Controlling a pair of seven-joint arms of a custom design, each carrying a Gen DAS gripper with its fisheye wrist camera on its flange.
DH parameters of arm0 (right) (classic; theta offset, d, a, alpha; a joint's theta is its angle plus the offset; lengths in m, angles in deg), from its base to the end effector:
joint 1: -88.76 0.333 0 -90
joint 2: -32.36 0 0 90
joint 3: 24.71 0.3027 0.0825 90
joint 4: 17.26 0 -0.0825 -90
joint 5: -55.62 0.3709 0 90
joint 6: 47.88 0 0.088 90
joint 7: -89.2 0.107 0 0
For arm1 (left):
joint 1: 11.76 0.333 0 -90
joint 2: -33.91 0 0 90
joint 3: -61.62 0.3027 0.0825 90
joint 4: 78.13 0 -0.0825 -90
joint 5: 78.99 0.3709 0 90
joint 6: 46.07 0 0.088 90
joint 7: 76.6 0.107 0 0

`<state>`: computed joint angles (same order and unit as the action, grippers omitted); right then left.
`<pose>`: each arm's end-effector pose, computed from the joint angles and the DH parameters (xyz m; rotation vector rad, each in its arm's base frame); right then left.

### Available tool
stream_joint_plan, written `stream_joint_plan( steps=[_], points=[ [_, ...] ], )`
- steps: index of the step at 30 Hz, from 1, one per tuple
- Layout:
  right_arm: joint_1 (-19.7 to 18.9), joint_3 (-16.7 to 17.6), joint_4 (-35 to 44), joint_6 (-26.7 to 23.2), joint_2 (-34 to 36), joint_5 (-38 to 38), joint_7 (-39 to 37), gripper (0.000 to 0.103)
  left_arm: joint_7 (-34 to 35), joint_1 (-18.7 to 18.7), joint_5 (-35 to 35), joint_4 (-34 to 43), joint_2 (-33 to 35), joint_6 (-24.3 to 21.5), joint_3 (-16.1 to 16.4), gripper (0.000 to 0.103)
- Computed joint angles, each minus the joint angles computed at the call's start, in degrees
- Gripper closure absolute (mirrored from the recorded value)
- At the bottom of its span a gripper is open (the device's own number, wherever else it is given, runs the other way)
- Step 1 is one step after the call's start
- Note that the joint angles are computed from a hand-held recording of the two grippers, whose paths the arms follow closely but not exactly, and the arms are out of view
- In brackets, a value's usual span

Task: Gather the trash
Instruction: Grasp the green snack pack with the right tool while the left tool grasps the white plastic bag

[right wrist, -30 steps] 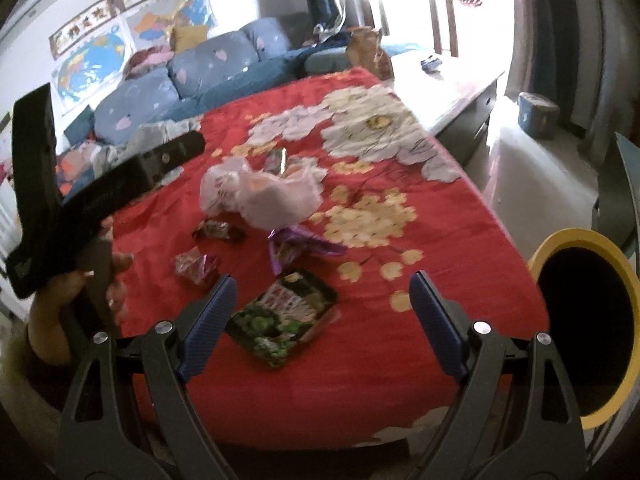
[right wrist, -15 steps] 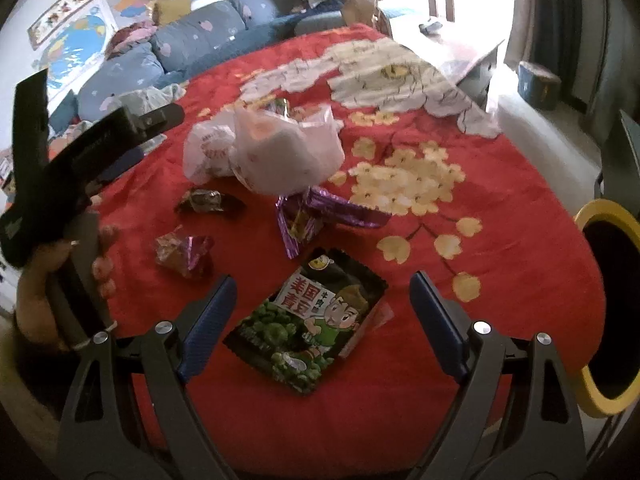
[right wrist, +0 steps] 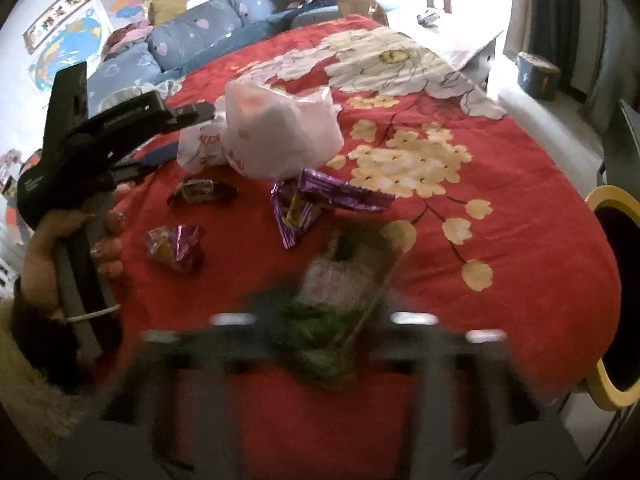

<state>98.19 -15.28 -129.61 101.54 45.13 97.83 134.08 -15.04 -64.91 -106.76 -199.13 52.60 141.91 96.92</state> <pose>0.5920 0.1819 0.3995 -2.1585 1.2244 -0.0696 0.5837 -0.1652 0.3931 -2.2480 1.2114 -1.1637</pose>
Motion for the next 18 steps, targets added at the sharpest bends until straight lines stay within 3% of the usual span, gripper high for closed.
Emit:
stream_joint_plan(
  steps=[2, 3, 5, 7, 13, 18],
  points=[
    [-0.2, 0.1, 0.2, -0.2, 0.1, 0.4, -0.8, 0.086, 0.3, 1.7, 0.2, 0.2, -0.2, 0.5, -1.9, 0.062],
    [-0.3, 0.2, 0.0, -0.1, -0.1, 0.7, -1.4, 0.086, 0.7, 0.3, -0.1, 0.6, 0.3, 0.0, -0.6, 0.063],
    [-0.4, 0.2, 0.2, -0.4, 0.0, 1.1, -1.7, 0.087, 0.2, -2.6, 0.2, 0.6, 0.9, -0.4, 2.4, 0.077],
    [-0.7, 0.3, 0.3, -1.0, -0.1, 2.4, -2.7, 0.088, 0.0, -3.2, -0.1, 0.0, 0.5, 0.7, 2.8, 0.082],
    [-1.1, -0.2, 0.7, -2.3, -0.9, 5.5, -5.2, 0.09, 3.8, -9.6, -5.4, -1.6, -0.7, 4.2, 7.7, 0.092],
    [-1.2, -0.7, 1.0, -3.5, -1.8, 8.2, -7.6, 0.09, 9.7, -18.7, -12.1, -1.6, -1.1, 6.2, 15.1, 0.093]
  ],
)
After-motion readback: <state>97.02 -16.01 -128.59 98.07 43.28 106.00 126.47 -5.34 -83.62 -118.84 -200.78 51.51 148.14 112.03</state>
